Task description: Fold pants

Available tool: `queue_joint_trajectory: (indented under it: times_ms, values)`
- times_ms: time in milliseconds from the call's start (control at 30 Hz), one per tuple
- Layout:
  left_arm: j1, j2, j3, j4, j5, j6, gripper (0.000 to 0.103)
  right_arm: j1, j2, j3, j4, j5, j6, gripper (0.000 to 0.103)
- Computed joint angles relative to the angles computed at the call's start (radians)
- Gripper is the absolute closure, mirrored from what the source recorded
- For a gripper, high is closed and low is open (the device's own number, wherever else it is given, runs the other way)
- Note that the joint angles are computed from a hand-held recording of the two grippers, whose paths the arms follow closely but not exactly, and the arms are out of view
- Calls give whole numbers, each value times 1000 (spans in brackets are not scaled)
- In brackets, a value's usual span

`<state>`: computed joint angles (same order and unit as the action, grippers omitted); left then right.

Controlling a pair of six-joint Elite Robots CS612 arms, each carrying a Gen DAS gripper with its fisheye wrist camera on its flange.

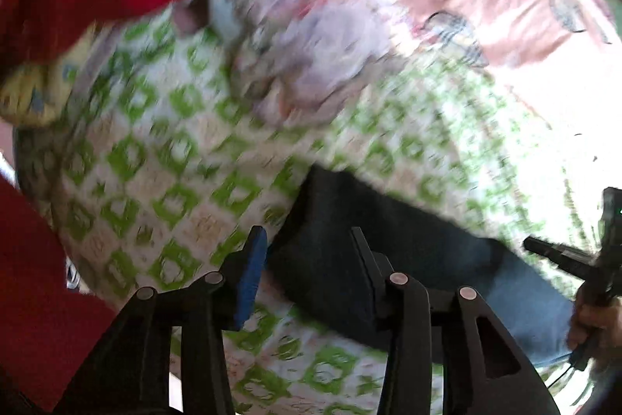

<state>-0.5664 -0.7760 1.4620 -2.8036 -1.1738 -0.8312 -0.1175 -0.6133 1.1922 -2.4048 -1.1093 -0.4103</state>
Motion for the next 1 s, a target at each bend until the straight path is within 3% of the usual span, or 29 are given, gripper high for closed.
queue_joint_trajectory:
  times_ms: [167,300,400,633,800,1000]
  values:
    - [-10,29,-75,-9,-44,105,58,-43,-43,76,-45,23,74,79]
    - [-21,71,-155,6,-125,206,51,-77,-82,147,-105,21,129,66]
    - [-31,109,-222,33,-205,307,49,-106,-114,208,-153,9,170,66]
    - [-53,189,-359,117,-389,463,49,-160,-178,340,-238,-38,276,66]
    - [-77,234,-449,214,-503,652,47,-196,-220,431,-316,-82,374,66]
    - [-107,291,-568,352,-591,838,45,-239,-259,530,-464,-150,585,66]
